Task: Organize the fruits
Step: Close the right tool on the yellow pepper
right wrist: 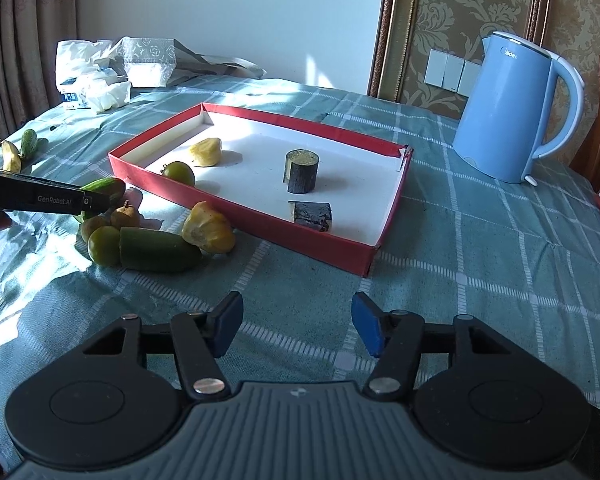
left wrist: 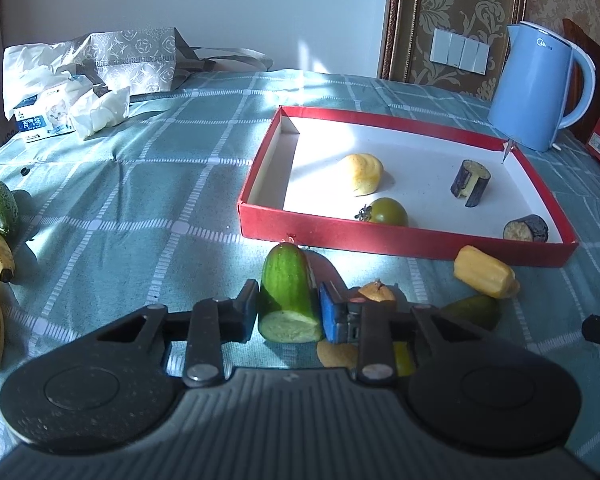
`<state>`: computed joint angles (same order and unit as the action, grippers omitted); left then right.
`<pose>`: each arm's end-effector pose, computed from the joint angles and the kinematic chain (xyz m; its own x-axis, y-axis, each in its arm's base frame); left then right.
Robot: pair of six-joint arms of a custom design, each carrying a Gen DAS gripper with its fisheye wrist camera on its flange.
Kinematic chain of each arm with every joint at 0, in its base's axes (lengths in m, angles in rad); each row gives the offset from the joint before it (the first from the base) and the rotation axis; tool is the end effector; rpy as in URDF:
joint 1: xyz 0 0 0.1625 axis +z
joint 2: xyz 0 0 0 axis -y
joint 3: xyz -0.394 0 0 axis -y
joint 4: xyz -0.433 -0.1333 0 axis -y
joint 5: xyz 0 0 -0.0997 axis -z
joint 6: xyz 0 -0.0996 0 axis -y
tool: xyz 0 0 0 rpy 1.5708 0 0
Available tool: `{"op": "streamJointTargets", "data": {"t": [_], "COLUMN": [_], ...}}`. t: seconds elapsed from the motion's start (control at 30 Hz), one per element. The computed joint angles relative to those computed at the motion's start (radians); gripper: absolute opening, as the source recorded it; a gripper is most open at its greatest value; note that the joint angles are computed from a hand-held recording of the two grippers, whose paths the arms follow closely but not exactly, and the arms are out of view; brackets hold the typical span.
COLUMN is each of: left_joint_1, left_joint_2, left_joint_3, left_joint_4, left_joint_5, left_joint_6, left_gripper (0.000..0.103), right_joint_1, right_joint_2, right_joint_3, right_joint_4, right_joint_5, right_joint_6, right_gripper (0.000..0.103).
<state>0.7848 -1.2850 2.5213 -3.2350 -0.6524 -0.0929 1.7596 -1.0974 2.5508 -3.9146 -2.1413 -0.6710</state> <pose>-0.1110 -0.4111 0.1179 -0.7192 0.1360 -0.6814 0.5795 0.6584 -0.4802 0.1453 -0.3369 0.1079 -0.6357 -0.1850 0.7494 -0.6555 0.6421 -0.3976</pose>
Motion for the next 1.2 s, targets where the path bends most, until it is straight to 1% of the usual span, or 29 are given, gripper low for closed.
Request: {"op": "streamJointTargets", "data": {"t": [0.13, 0.23, 0.4, 0.6, 0.67, 0.9, 1.03, 1.2], "left_joint_1": [-0.009, -0.008, -0.010, -0.019, -0.020, -0.034, -0.040, -0.049], "left_joint_2": [-0.005, -0.025, -0.041, -0.047, -0.054, -0.068, -0.077, -0.087], "left_joint_3": [0.013, 0.022, 0.031, 0.042, 0.047, 0.061, 0.069, 0.076], "left_joint_4": [-0.011, -0.001, -0.011, -0.020, -0.018, -0.030, -0.034, -0.044], "left_joint_5": [0.017, 0.017, 0.028, 0.046, 0.046, 0.063, 0.070, 0.075], "left_joint_6": [0.015, -0.001, 0.003, 0.018, 0.012, 0.025, 0.031, 0.041], "left_gripper": [0.029, 0.029, 0.029, 0.029, 0.029, 0.029, 0.029, 0.029], "right_joint_1": [0.009, 0.018, 0.029, 0.028, 0.036, 0.036, 0.023, 0.005], "right_joint_2": [0.009, 0.019, 0.032, 0.017, 0.026, 0.015, -0.001, 0.003], "right_joint_3": [-0.016, -0.028, -0.049, -0.073, -0.091, -0.133, -0.158, -0.188], "right_joint_4": [0.019, 0.022, 0.033, 0.113, 0.136, 0.246, 0.350, 0.419], "right_joint_5": [0.011, 0.021, 0.022, 0.045, 0.036, 0.068, 0.099, 0.123], "right_joint_6": [-0.005, -0.007, -0.013, 0.059, 0.078, 0.201, 0.329, 0.440], "right_gripper": [0.059, 0.059, 0.059, 0.055, 0.054, 0.052, 0.052, 0.051]}}
